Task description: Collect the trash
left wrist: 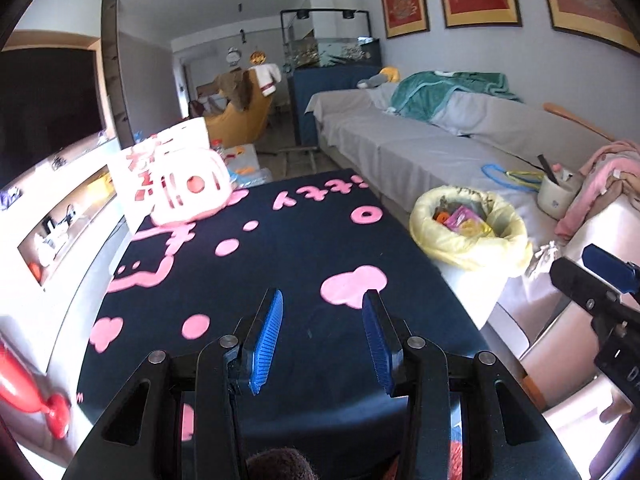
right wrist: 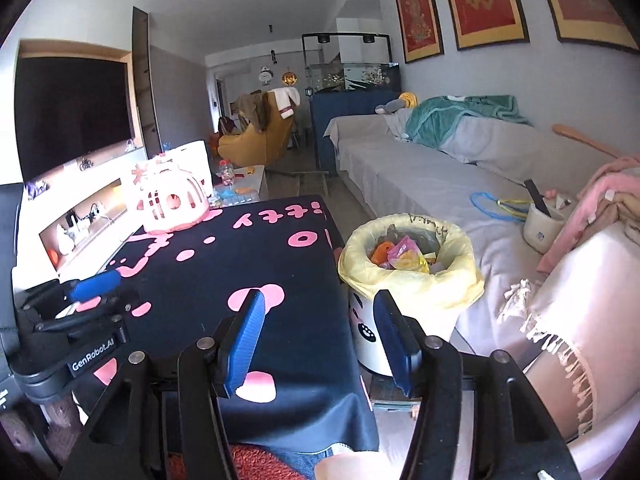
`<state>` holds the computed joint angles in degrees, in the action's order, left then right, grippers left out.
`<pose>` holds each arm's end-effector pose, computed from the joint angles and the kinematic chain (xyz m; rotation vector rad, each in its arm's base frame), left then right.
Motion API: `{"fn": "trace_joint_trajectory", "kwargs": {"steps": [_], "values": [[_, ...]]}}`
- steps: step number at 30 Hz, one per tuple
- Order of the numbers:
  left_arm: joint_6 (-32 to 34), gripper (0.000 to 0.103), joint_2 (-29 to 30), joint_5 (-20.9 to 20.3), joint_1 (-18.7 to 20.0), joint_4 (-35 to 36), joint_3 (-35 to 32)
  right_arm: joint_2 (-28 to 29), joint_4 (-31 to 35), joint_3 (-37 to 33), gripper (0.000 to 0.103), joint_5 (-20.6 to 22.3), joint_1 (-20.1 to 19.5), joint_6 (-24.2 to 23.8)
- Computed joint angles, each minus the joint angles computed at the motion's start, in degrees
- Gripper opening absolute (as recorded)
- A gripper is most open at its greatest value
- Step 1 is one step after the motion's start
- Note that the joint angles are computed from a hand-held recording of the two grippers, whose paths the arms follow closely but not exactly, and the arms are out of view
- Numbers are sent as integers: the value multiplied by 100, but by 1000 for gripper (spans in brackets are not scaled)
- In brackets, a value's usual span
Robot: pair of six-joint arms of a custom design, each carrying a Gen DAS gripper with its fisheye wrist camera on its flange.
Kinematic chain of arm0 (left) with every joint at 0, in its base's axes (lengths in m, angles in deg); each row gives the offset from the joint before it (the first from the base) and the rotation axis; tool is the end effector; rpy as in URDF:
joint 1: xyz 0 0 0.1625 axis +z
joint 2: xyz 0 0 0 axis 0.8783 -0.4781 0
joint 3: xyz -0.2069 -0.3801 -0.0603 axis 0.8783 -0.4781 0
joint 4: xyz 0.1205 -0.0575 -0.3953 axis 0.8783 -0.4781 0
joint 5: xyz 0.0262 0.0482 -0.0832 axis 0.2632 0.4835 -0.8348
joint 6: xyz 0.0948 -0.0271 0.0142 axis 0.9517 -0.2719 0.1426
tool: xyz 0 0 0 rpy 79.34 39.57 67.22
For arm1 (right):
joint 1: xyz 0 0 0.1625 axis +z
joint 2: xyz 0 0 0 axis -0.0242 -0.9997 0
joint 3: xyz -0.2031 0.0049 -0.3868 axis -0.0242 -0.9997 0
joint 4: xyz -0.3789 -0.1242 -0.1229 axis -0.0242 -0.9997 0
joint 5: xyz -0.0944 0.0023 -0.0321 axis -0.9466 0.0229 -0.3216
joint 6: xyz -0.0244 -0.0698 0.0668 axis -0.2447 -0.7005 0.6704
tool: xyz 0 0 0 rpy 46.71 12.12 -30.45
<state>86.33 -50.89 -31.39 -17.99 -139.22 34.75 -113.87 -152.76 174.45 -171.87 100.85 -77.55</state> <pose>-0.2572 -0.5218 0.0701 0.9703 2.2178 -0.9320 0.1473 -0.4357 0.1899 0.1997 -2.0217 1.3323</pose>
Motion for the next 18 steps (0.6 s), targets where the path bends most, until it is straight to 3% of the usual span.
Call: {"fn": "trace_joint_trajectory", "kwargs": {"steps": [5, 11, 18], "values": [[-48, 43, -71, 60, -25, -260, 105, 54, -106, 34, 54, 10, -17, 101], [124, 43, -66, -5, -78, -564, 170, 229, -483, -14, 54, -81, 37, -174], [124, 43, -74, -12, -102, -587, 181, 200, -363, 9, 54, -117, 36, -30]]}}
